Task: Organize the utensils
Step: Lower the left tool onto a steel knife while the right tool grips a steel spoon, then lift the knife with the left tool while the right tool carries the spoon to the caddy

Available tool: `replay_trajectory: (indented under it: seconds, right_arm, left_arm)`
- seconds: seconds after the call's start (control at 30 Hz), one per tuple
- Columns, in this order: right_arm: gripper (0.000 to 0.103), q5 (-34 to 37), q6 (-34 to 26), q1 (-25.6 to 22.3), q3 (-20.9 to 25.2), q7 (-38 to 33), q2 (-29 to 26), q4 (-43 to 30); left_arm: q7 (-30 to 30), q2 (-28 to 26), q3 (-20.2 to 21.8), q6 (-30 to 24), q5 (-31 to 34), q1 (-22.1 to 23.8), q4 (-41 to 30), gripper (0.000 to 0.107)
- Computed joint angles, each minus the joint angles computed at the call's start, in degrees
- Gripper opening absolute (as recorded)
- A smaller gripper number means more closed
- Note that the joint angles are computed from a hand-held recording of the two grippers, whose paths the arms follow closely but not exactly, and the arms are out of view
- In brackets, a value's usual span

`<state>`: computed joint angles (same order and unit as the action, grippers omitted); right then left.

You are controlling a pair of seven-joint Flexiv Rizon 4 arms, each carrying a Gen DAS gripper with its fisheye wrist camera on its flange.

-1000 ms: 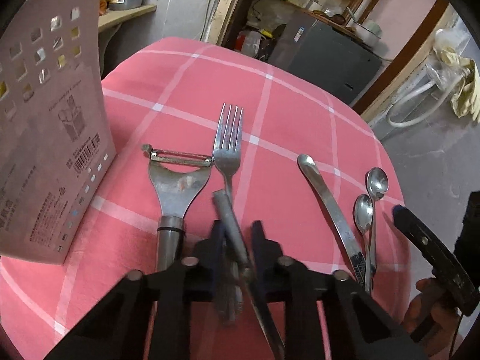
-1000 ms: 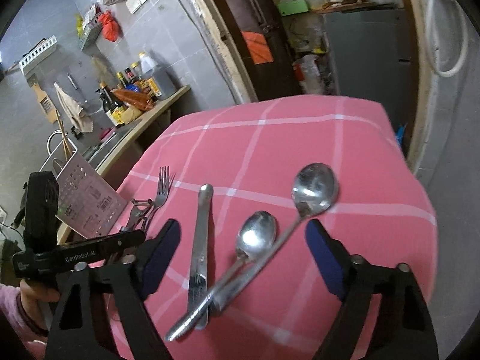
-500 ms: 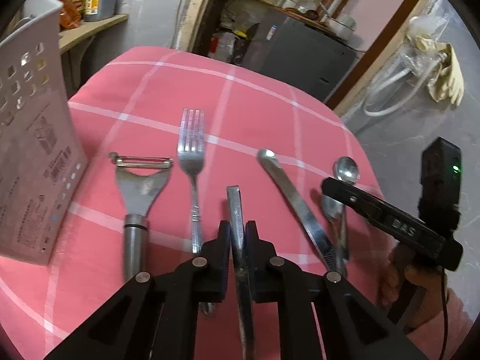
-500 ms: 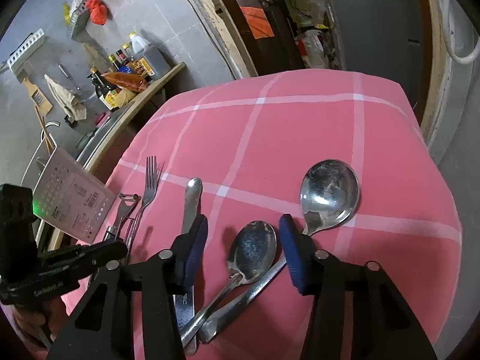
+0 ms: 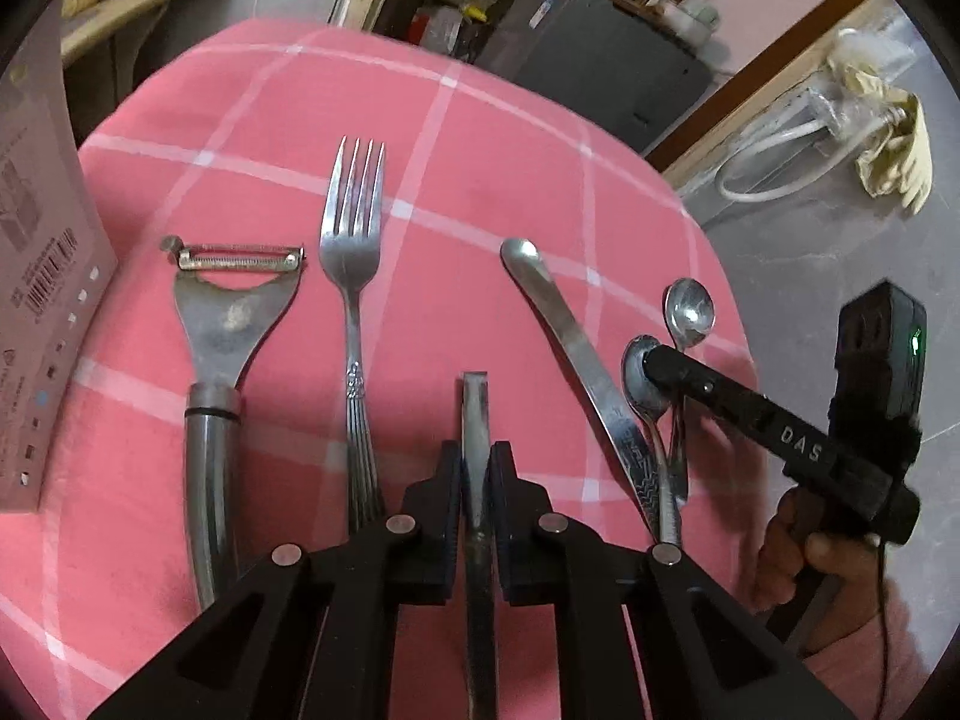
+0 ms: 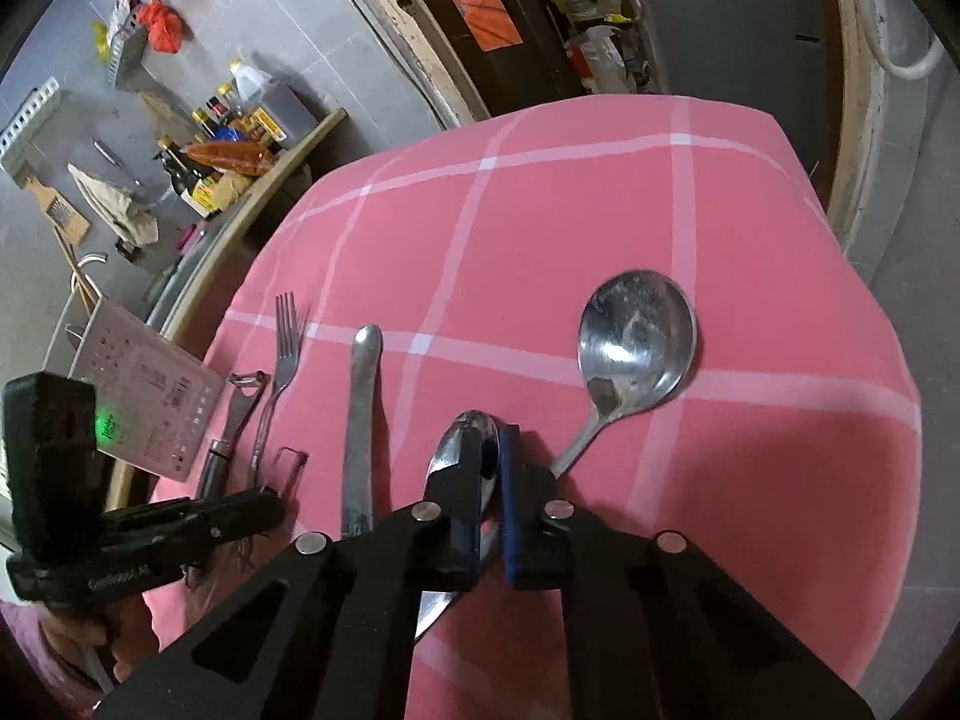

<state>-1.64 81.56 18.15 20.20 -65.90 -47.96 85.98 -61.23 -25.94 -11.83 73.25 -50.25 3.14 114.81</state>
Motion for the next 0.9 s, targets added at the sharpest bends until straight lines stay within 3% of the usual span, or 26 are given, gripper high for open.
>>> replay_trajectory:
  seconds: [0.2, 0.4, 0.67, 0.9]
  right_arm:
    - [0.002, 0.8, 7.0, 2.9, -3.3, 4.5, 5.0, 7.0]
    - [0.002, -2.3, 12.4, 10.8, -12.8, 12.2, 11.4, 14.2]
    - [0.002, -5.4, 17.7, 30.8, -35.9, 22.3, 18.7, 22.3]
    - [0.002, -4.9, 18.5, 47.2, -53.8, 26.9, 20.1, 24.6]
  left_arm:
    - [0.7, 1.0, 0.5, -3.9, -0.5, 0.9, 0.3, 0.010]
    - [6.8, 5.0, 0.4, -4.1, -7.2, 0.2, 3.1, 0.009]
    - [20.3, 12.2, 2.8, -2.5, -21.1, -3.5, 5.9, 0.008]
    - [29.0, 16.5, 7.1, -2.9, -27.1, -6.4, 4.8, 0.008]
